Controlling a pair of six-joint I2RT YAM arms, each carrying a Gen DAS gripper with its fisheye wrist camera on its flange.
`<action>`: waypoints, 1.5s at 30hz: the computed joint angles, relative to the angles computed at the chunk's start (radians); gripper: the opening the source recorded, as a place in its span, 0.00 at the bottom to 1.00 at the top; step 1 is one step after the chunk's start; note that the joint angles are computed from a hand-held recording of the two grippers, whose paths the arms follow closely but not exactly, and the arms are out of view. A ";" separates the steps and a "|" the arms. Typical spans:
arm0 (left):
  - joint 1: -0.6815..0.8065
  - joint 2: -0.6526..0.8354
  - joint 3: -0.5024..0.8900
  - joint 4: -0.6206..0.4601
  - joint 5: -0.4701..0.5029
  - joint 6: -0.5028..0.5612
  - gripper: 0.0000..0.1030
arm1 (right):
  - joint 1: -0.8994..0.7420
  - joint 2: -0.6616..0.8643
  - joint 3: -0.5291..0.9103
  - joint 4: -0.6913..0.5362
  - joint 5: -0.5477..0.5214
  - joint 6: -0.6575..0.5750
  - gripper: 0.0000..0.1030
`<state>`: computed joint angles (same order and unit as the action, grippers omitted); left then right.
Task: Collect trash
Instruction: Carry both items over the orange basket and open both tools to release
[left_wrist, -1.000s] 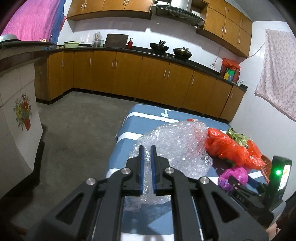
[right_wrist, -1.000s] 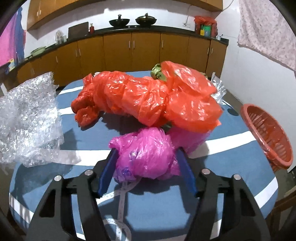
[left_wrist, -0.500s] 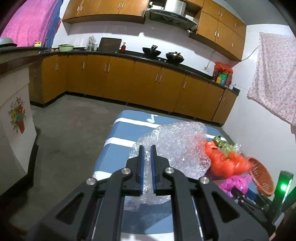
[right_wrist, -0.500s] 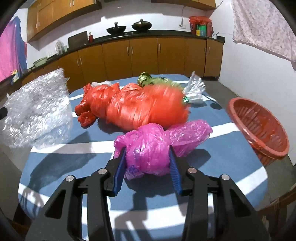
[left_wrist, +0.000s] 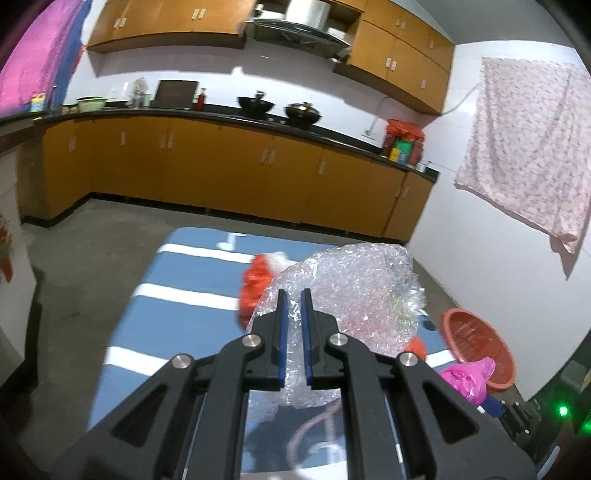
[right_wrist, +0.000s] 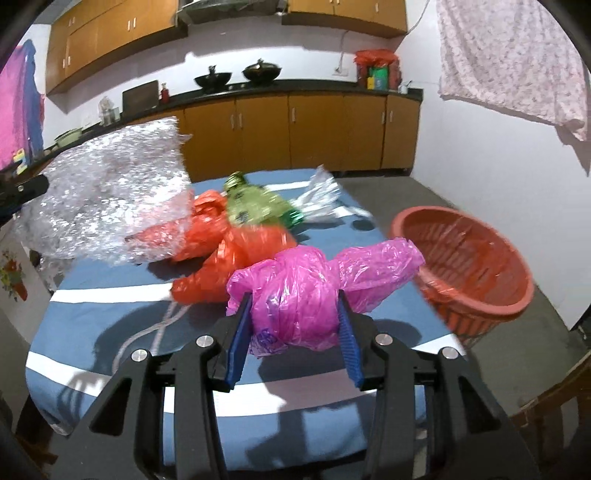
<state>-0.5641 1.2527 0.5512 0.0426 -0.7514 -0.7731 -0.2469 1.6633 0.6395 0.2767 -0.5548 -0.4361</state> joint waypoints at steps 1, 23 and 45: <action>-0.006 0.029 0.021 0.013 0.003 0.007 0.08 | -0.013 0.005 0.010 -0.002 -0.006 -0.001 0.43; -0.043 0.777 0.778 0.084 0.214 0.169 0.08 | -0.252 0.366 0.584 -0.073 0.008 0.136 0.43; -0.046 1.308 1.553 -0.226 0.323 0.243 0.08 | -0.241 0.623 0.921 -0.176 0.030 0.157 0.43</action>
